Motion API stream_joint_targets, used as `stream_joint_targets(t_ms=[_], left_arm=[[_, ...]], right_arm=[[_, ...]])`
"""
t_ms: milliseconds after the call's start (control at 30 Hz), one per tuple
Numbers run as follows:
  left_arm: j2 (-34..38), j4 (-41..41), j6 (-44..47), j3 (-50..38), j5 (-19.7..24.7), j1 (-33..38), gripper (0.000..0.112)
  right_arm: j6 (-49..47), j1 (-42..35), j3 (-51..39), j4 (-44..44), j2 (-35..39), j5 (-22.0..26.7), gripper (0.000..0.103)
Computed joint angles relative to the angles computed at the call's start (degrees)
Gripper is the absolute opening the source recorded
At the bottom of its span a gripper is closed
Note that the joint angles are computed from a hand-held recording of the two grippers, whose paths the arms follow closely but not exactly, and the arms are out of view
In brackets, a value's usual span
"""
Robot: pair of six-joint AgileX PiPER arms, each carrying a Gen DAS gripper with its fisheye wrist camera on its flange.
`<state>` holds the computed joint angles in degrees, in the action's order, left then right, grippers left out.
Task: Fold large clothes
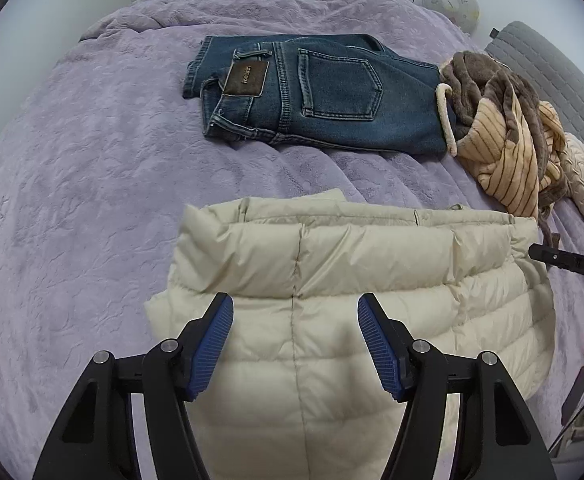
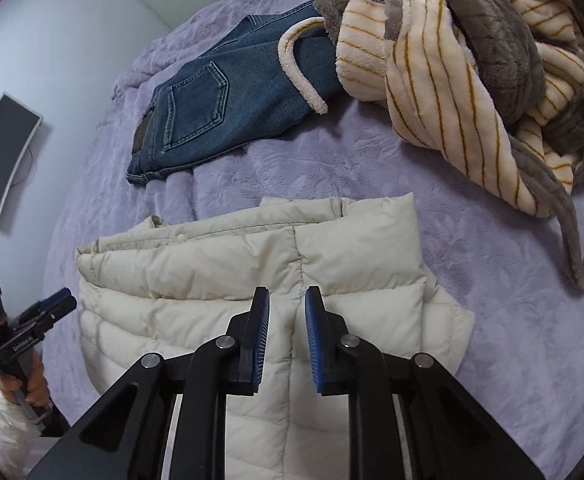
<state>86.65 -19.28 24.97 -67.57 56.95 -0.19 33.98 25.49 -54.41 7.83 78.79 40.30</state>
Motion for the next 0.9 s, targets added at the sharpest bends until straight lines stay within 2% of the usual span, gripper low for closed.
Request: stream_joint_targets(t_ms=[100,200,300,333,467,667,900], left_arm=[[6.2,2.7,-6.6,-2.5,-5.2,-2.0,0.067],[12.2,2.5,-10.9,-4.2,-8.4,-1.2,0.067],[15.3,2.0,-11.0,-3.6,-11.0,-0.5,0.067],[15.8,1.8,-10.6,-3.2,-11.9,-0.5,0.067],[16.7,0.2,-8.7,-2.0,-14.1,-0.4,0.068],[17.8,-1.5,-8.0,-2.8,-13.9,0.3,0.068],[16.8,-0.7,-10.4,-5.4,-11.0,3.2,0.068]], right_arm=[[1.5,-0.3,-1.5,-5.4,3.6,-0.3,0.02],[0.6,-3.2,-0.9,-4.7,7.2,-3.8,0.02],[0.0,-5.2,1.0,-2.6,10.6,-8.4,0.02],[-1.2,-6.1,2.0,-0.9,11.4,-10.1,0.017],[-5.8,-8.4,5.5,6.0,13.6,-15.9,0.017],[-7.0,-9.0,7.6,8.4,14.7,-19.0,0.016],[1.1,-7.8,6.5,2.2,12.8,-15.9,0.017]])
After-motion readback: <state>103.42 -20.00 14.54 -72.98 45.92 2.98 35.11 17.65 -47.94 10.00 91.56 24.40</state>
